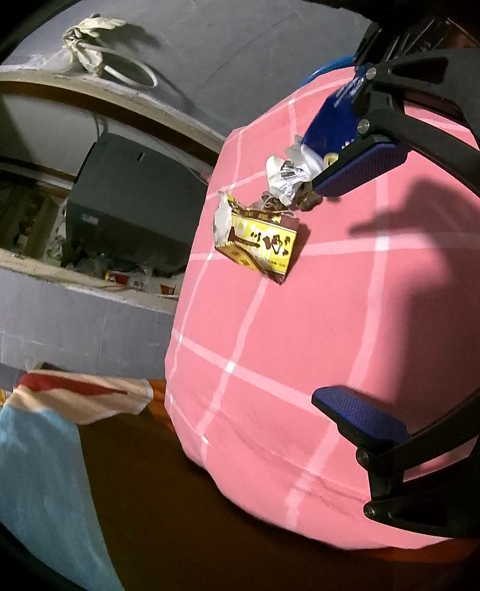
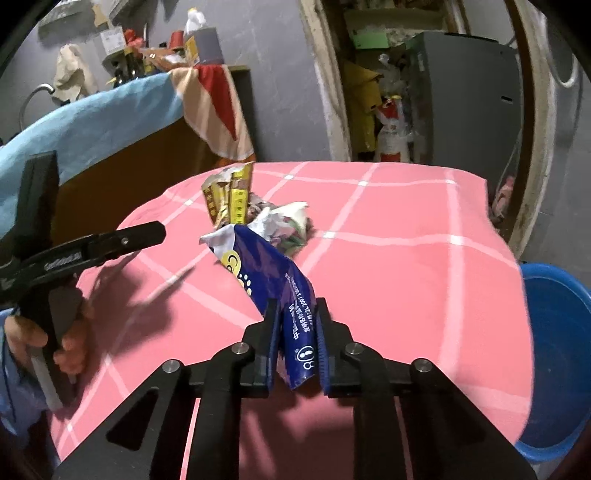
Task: Collect trash
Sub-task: 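Grasp the blue-and-white wrapper with the right tool and lift it, then grasp the yellow snack bag with the left tool while the right holds the blue wrapper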
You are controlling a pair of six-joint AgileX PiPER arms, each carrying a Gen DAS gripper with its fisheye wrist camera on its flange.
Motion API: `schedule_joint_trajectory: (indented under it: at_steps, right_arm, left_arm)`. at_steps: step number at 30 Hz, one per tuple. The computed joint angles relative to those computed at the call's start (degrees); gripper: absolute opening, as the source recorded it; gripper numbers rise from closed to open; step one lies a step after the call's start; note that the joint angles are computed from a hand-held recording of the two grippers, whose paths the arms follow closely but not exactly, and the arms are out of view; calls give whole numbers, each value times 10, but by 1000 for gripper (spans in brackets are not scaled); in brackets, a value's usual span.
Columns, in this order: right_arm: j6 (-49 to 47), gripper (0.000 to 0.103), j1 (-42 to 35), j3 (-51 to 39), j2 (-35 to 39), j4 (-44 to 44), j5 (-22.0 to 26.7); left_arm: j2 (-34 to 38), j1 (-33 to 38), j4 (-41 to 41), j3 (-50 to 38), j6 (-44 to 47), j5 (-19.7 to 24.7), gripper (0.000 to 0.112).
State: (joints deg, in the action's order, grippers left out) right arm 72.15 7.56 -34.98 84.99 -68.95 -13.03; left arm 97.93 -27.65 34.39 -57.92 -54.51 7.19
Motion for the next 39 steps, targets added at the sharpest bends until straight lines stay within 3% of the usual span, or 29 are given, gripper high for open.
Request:
schedule_joint_trajectory:
  at_steps: [5,13,17,20,22,26,32,36,39]
  right_arm:
    - [-93,12,-49,22,-13,115,-20]
    - [-59,11,-93,-2,10,91,-46]
    - [-63,11,-93,-11,27,95,-59]
    - [-68,11,-91,-15,35,99,-66]
    - [-68,11,-90,-20,41,99,-69]
    - [-69,11,-93,-21,47,98,-83]
    - [-14,11,-105,-29,64,41,-114]
    - [-21,12,-108,-23,64,50,-125]
    - [-51,11,-106,-15,62,81,-129]
  left_arm:
    - [40,-9,-82,-54,96,20,101]
    - [107,-11,-154,-149,193,57,100]
    - [128,-5,-231,-182,272,64,98]
    - [140,1,-304,-203,346,73,89]
    - [153,5,-350,-222,394,92,70]
    - [161,12,-413,-230,450,106,54]
    - [154,10,-430,-214,467,90,50]
    - [147,0,-386,-203,426,82,49]
    - [128,-13,-310,-173,344,60,49]
